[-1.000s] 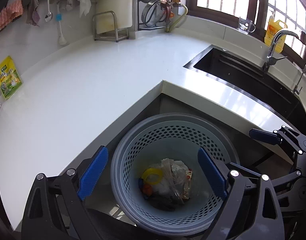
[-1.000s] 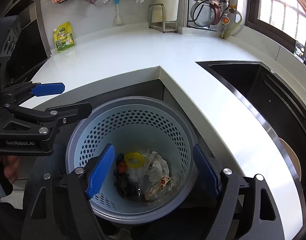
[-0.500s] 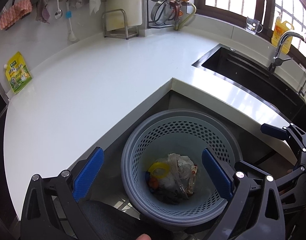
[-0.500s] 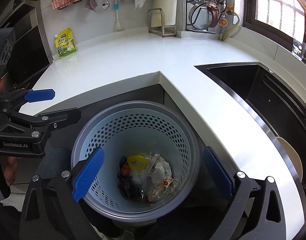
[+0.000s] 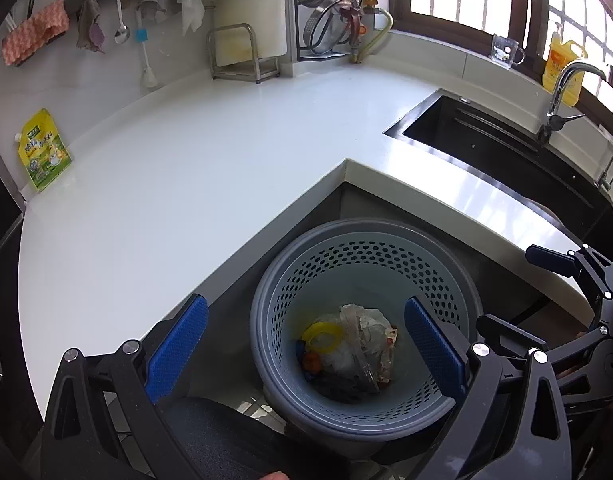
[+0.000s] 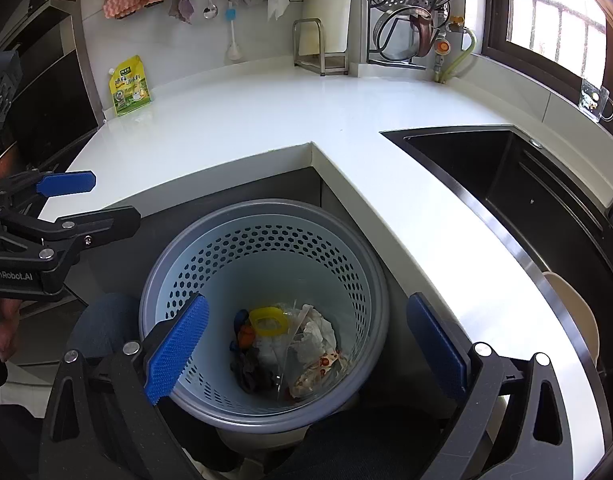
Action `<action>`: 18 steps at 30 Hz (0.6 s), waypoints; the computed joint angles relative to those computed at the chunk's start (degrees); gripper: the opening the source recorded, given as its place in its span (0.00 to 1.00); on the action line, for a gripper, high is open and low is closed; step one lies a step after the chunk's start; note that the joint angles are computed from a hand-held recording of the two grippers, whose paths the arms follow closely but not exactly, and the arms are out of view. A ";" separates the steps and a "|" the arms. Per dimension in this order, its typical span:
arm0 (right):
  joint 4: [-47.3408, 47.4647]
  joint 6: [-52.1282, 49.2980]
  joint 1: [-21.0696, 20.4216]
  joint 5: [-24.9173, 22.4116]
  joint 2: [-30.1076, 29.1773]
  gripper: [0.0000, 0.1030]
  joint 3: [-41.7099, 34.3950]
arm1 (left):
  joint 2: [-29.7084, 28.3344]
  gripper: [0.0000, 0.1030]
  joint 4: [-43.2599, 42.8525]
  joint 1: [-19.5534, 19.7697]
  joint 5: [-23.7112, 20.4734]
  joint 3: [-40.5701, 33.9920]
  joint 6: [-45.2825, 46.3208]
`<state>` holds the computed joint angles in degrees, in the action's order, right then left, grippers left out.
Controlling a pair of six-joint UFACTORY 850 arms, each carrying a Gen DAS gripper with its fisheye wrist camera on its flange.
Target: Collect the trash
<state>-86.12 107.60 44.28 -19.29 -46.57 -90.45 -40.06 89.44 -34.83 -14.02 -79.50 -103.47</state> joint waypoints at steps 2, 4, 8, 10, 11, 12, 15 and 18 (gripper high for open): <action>0.53 -0.61 0.06 -0.01 -0.26 0.92 -0.36 | 0.16 0.94 0.37 -0.13 -0.18 0.23 -0.36; 0.33 -0.38 0.17 0.13 -0.46 0.92 -0.62 | 0.25 0.94 1.23 -0.14 -0.09 0.39 -0.89; 0.95 -1.30 0.30 0.37 -0.93 0.92 -1.23 | 0.20 0.94 2.26 -0.07 -0.39 0.42 -1.87; 1.40 -1.79 0.34 0.31 -1.08 0.92 -1.44 | 0.27 0.94 2.78 -0.15 -0.51 0.52 -2.42; 1.36 -1.74 0.32 0.35 -1.10 0.92 -1.46 | 0.30 0.94 3.15 -0.12 -0.42 0.56 -2.74; 1.32 -1.64 0.29 0.41 -1.13 0.92 -1.52 | 0.34 0.94 3.46 -0.10 -0.26 0.64 -3.01; 1.38 -1.83 0.24 0.45 -1.26 0.92 -1.70 | 0.34 0.94 3.70 0.02 0.06 0.67 -3.22; 1.07 -1.59 0.28 0.45 -1.29 0.92 -1.80 | 0.34 0.94 3.79 0.14 0.68 0.57 -3.23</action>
<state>-85.05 106.02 44.56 -18.85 -47.85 -92.25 -39.72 93.23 -34.70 -13.34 -78.92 -106.71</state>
